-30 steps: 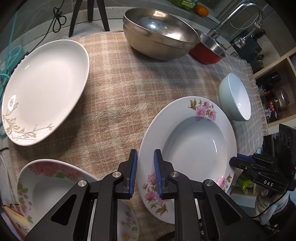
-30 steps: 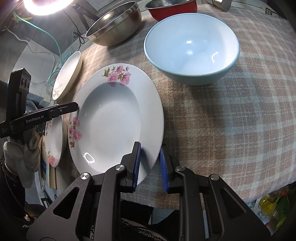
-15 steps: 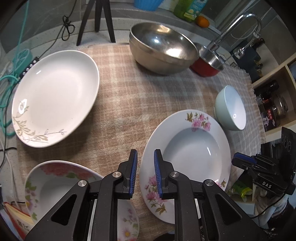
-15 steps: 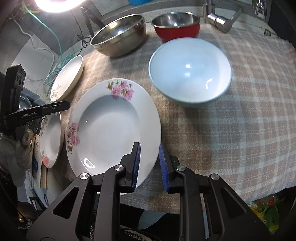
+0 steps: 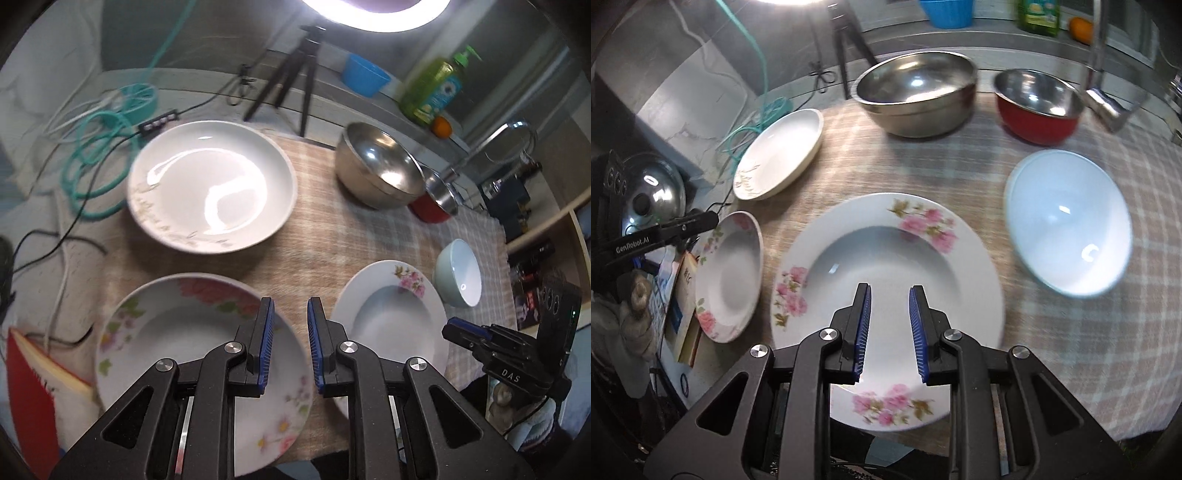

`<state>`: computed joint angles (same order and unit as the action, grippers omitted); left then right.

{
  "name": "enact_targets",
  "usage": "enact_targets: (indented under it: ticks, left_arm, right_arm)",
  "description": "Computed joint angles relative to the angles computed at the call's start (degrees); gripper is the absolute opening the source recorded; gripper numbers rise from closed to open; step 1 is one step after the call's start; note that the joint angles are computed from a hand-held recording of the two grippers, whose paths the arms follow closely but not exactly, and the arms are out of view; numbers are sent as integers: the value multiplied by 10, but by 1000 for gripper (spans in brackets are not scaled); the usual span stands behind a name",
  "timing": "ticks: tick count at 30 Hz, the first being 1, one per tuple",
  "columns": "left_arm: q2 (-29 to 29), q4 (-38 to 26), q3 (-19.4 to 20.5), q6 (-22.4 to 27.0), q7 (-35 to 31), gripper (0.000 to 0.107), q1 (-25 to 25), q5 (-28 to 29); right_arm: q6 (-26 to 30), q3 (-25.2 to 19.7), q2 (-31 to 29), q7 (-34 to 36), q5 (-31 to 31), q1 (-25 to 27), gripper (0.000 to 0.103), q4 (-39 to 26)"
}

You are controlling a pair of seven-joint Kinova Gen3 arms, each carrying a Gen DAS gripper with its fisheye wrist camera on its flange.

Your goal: Organize plates and bowls

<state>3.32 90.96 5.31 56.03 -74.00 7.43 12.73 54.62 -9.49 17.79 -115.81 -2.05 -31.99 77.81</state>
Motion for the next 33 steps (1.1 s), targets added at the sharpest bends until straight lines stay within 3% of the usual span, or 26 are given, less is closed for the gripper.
enact_targets:
  ticks: [4,10,15,21,33]
  left_arm:
    - [-39,43,-11,-9,46,16,-9,-17]
    - [-98,103,-15,-19,123,17,-30,-54]
    - [-138,150,-20,-19,168,17,-49,-71]
    - [-160,188,-33,-23,177,17,-64,-59]
    - [-158,215,-59,-39,120,17,-75,5]
  right_arm:
    - [3,-25,36,69,-48,16,22,-44]
    - [-11,-32,71,132,-63,-5,22,-89]
    - [35,-28,115,149,-76,-23,22,-155]
    - [89,-23,170,155,-88,-40,22,-231]
    - [136,-15,226,149,-102,-53,22,-305]
